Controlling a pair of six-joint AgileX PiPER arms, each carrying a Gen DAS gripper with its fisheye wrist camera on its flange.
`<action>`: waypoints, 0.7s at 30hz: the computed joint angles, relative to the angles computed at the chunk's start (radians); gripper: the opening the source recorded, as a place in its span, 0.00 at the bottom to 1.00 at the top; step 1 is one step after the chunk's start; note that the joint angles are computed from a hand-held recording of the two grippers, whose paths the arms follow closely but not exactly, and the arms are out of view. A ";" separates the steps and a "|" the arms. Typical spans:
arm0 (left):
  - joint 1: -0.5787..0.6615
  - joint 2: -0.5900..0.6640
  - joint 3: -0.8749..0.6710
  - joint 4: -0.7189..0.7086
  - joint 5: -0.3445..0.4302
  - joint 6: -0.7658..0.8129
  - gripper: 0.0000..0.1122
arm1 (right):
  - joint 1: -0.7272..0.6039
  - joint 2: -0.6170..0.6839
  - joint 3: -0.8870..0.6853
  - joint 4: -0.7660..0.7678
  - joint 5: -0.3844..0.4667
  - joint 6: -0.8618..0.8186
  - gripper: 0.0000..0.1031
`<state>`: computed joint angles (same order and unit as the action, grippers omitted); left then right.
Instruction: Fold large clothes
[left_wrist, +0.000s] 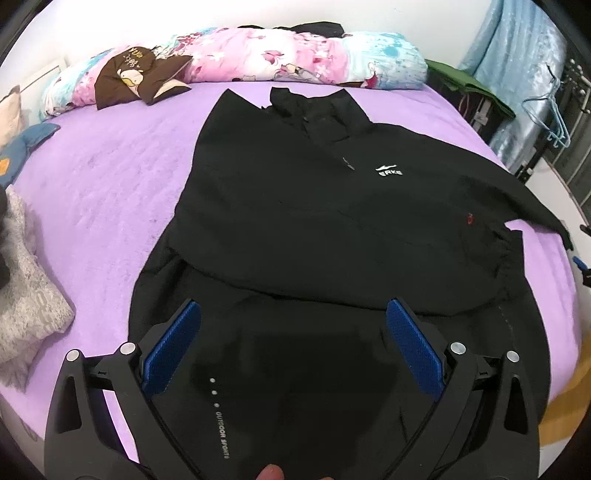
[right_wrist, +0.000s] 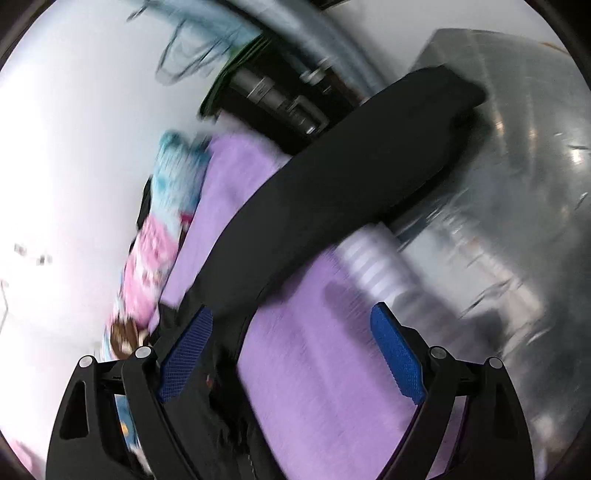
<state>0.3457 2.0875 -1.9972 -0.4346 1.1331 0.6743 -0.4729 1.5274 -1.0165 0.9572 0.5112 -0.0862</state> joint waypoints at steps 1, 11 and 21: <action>-0.006 0.001 0.004 0.000 0.000 -0.004 0.86 | -0.024 0.007 -0.002 0.012 -0.005 -0.011 0.83; -0.056 -0.012 0.091 0.016 -0.051 -0.031 0.86 | -0.204 0.149 -0.143 -0.061 0.004 0.026 0.83; -0.077 0.003 0.076 0.048 -0.076 -0.056 0.86 | -0.227 0.330 -0.348 -0.310 0.019 0.284 0.81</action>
